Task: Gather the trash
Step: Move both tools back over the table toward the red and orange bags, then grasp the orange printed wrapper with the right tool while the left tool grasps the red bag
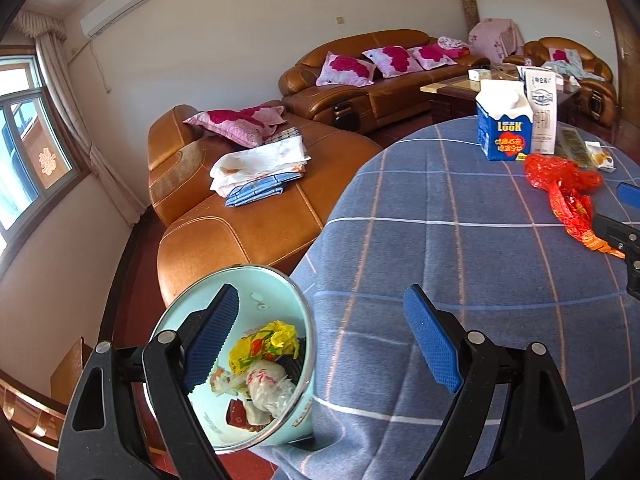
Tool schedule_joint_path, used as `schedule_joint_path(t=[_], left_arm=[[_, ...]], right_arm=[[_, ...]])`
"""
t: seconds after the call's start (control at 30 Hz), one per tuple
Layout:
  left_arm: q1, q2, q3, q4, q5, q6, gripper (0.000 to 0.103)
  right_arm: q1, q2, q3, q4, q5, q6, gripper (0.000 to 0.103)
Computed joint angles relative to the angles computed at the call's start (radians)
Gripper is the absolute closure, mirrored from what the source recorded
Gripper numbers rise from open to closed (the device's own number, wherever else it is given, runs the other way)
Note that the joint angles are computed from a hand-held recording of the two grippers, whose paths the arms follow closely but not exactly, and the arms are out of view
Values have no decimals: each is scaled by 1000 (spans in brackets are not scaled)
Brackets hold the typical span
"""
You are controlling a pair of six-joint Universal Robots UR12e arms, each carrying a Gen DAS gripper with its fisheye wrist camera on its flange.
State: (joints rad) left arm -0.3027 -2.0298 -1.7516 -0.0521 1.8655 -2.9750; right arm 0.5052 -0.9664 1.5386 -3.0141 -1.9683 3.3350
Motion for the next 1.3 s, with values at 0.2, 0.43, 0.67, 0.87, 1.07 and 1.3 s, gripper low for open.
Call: schedule_joint_path(t=[0.2,0.43,0.67,0.87,1.07,1.3], left_arm=[[-32,-34,54,-50,-36,13,20],[-54,-52,91,-96,-55,18,20],[-58,-53,116,-86,-50,-6,19],[-71,-65,147,-81,-45,3,17],[-97,-96,197,-107,-51,18,14],[-143,-158,299,-131,-93,46,13]], right_arm=[[-40,-61,82,94,-16,76,45],[-70,-78,97,203,87,72,45],[-82,-93,114,198,191,31,83],[-59,-125,161,130,166,18,91],[-37,-178,237,40,63,80,91],[-59,-168,236,67,-160,194,91]])
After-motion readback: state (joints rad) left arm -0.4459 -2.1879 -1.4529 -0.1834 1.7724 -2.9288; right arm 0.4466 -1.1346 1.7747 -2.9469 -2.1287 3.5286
